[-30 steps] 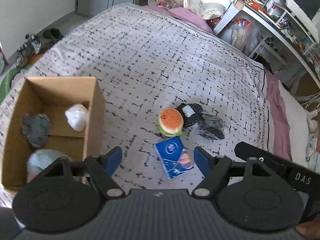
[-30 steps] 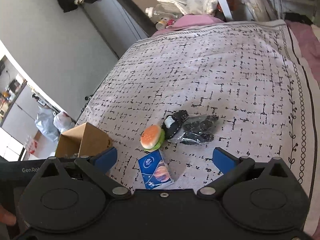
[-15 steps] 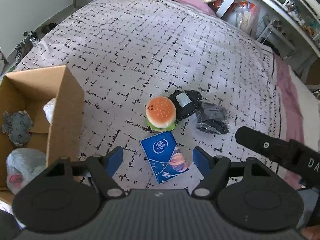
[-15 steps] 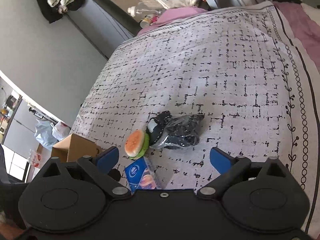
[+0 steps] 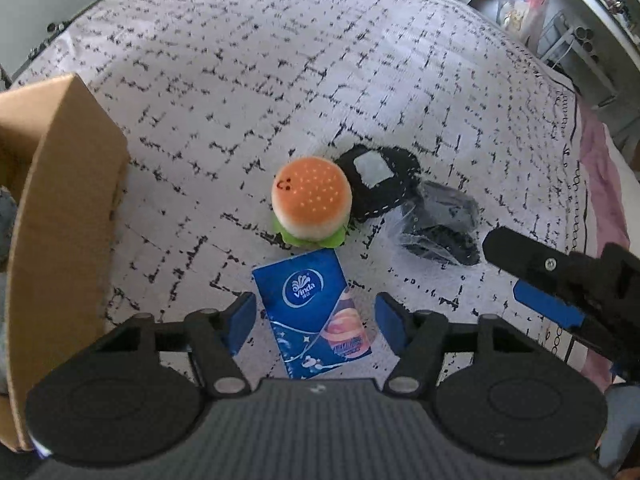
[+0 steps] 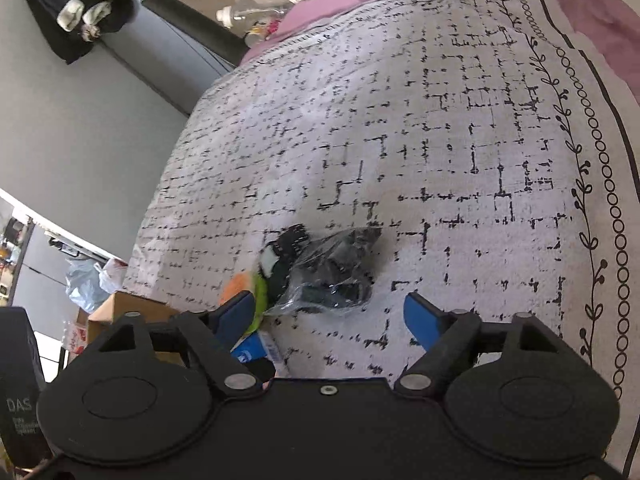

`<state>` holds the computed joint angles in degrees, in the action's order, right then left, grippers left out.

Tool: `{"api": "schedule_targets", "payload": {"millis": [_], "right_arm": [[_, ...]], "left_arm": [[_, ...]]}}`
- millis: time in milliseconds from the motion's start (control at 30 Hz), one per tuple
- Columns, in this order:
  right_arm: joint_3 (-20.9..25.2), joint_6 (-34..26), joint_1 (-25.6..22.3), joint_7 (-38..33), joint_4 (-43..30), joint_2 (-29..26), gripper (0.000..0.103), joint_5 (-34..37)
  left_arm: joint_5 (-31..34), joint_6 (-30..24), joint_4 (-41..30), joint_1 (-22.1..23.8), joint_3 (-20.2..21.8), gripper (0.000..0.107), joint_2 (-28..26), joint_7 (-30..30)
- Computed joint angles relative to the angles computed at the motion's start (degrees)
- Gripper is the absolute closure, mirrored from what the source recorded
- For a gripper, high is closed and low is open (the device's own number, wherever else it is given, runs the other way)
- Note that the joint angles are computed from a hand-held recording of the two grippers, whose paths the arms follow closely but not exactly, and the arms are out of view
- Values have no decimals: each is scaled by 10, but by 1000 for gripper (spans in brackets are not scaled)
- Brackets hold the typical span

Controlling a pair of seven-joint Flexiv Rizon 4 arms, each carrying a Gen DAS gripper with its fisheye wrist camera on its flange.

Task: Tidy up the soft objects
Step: 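Grasp the blue tissue pack with the left gripper while the right gripper grasps the black bag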

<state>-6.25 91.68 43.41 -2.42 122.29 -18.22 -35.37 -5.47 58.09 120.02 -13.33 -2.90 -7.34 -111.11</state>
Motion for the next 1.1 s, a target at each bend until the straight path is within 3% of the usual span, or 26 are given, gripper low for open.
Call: {"api": "schedule_targets", "payload": {"millis": [100,367,567,633,833,1100], "right_arm": [[10,6,-9,-12,-10,-13,26,13],[13,-1,-5,-41,-39,-44,27,50],[36,-17,-18,-87,-69,-69,39,72],[26,-26,-9,-93,-71,-71,48,69],[-27,-15,34,-106,-56,-66,57,31],[-43,-29,46,-73,-31,-36,65,0]], "left_arm": [[4,-10,-8,1,1,53,-10,-8],[12,-8,-13,0,2,56,-20,-14],[15,-13,-17,1,4,58,-20,-2],[19,-11,-16,1,5,58,-19,-2],[29,-10,-13,1,7,59,-14,-5],[11,-9,11,6,5,72,15,13]]}}
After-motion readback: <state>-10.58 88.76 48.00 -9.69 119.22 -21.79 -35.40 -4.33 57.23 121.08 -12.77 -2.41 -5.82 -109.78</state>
